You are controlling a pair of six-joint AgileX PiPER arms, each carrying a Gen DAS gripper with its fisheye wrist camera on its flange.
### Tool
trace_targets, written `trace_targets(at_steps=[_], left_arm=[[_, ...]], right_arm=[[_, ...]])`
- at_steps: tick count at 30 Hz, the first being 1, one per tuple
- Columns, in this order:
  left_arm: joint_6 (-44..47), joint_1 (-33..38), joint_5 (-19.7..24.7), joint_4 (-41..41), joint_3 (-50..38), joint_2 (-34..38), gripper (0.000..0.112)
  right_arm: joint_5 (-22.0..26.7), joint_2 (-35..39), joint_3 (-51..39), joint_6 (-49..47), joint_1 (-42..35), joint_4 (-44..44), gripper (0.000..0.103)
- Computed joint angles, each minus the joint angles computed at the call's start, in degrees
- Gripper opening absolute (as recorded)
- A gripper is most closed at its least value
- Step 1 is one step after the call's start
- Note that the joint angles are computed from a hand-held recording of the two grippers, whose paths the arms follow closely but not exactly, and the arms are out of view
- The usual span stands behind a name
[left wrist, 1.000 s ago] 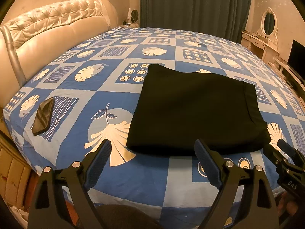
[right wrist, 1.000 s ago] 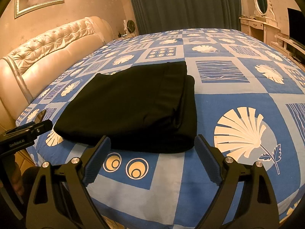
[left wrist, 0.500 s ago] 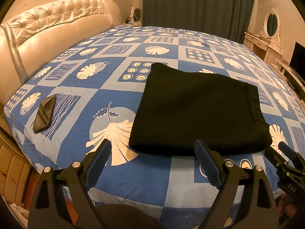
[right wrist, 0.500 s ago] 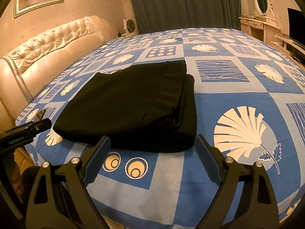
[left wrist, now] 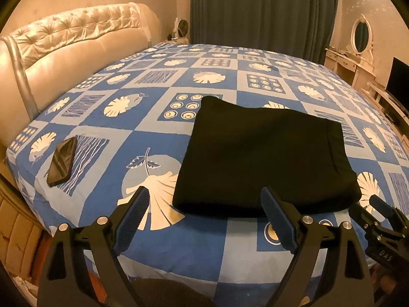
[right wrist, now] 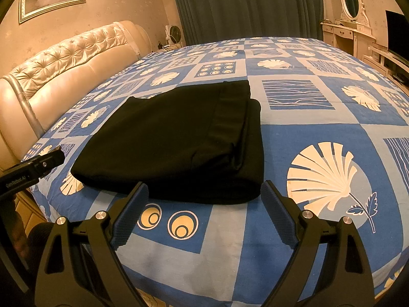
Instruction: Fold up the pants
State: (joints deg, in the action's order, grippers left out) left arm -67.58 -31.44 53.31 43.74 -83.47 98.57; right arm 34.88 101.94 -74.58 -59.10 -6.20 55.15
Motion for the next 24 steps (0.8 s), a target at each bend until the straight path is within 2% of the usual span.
trace_targets(at_steps=[4, 21, 24], left_arm=[[-0.7, -0.7, 1.9, 0.7, -1.2, 0.8, 0.088], [-1.7, -1.5, 2.0, 2.0, -1.1, 0.2, 0.088], [-3.2, -2.4, 3.2, 4.2, -0.9, 0.2, 0.088]], right_arm=[[-0.2, 0.1, 0.3, -0.5, 0.0, 0.3, 0.09], [-0.3, 0.0, 0.7, -0.7, 0.0, 0.5, 0.09], [-0.3, 0.3, 0.7, -1.1, -0.1, 0.7, 0.09]])
